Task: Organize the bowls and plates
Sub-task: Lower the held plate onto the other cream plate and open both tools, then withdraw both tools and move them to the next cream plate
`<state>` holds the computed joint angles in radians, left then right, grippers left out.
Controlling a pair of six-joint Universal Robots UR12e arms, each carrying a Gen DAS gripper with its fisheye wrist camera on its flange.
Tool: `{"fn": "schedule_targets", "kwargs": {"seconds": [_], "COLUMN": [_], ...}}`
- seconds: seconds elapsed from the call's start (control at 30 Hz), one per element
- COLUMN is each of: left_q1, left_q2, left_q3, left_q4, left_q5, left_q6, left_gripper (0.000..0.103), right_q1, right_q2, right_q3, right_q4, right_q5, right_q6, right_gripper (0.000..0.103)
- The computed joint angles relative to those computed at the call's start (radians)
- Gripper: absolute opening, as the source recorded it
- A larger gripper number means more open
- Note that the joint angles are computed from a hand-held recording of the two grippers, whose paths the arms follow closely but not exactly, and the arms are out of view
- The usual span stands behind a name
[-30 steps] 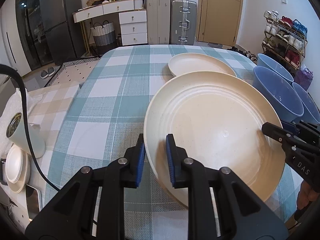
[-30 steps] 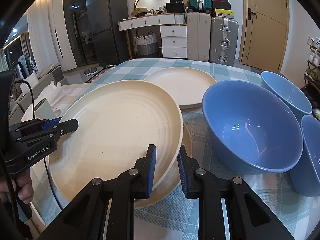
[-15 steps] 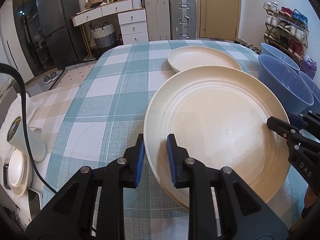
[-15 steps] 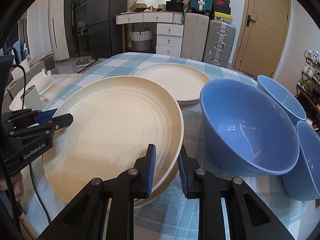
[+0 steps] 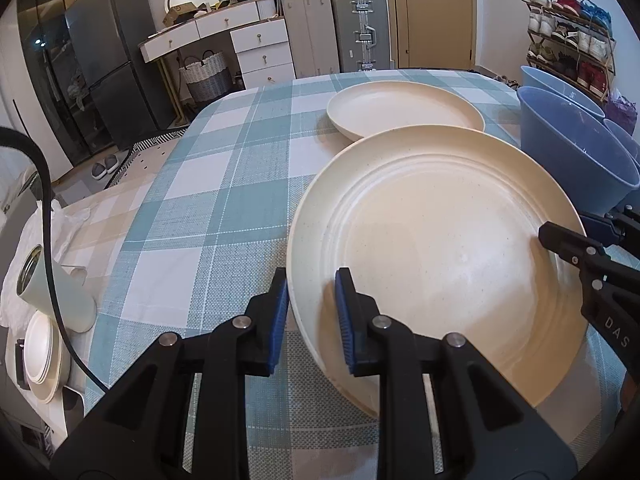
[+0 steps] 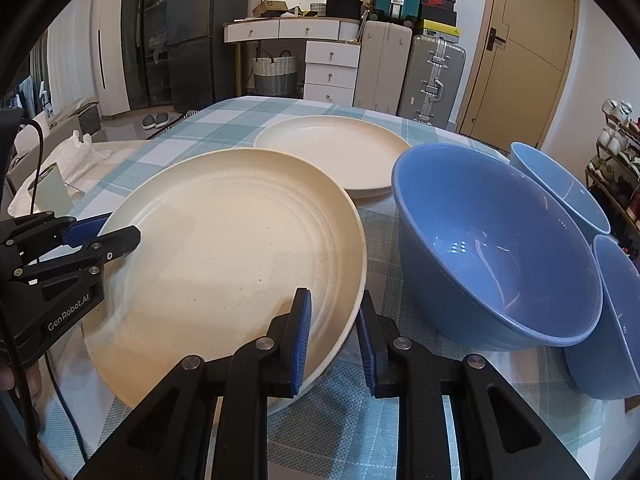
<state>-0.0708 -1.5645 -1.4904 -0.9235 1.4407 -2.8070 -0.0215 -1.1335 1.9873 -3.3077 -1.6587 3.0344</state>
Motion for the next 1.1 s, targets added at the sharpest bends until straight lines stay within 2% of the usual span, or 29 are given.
{"fn": "schedule_targets", "kwargs": {"seconds": [0.47,0.77,0.83,0.9,0.93,1.0,1.1], "left_q1": [-0.013,0.006,0.011,0.019,0.026,0.039,0.057], "left_q2": [-0.006,-0.014,-0.016,-0.013,-0.010,-0.003,0.008], "left_q3": [-0.014,0.009,0.018,0.025,0.028,0.031,0.036], "left_q4": [0.018,-0.030,-0.040,-0.055,-0.058,-0.059,-0.060], "left_q5": [0.030,-0.026,-0.040,-0.067,-0.085,-0.119,-0.170], "left_q6": [0.022,0.006,0.001,-0.004,-0.010,-0.019,-0.024], "left_gripper": [0.020,0.021,0.027,0.039,0.042,0.060,0.075], "right_q1": [-0.001,-0.015,-0.017,-0.019,-0.020,-0.025,-0.030], "right_q2": [0.016,0.011,0.008,0.002,-0.001,-0.009,-0.026], "right_q3": [-0.004,-0.007,-0.006,-0.003,-0.001,0.008,0.020], "right_q4": [-0.005,0.023,0.021,0.028,0.028,0.018,0.015], "right_q5": [-0.005,0.030,0.034,0.045,0.051,0.084,0.119], "right_q6": [-0.001,0.011,0.021,0.021,0.020,0.017,0.027], "right_gripper": [0.023,0.023,0.025,0.033,0.038,0.050,0.065]}}
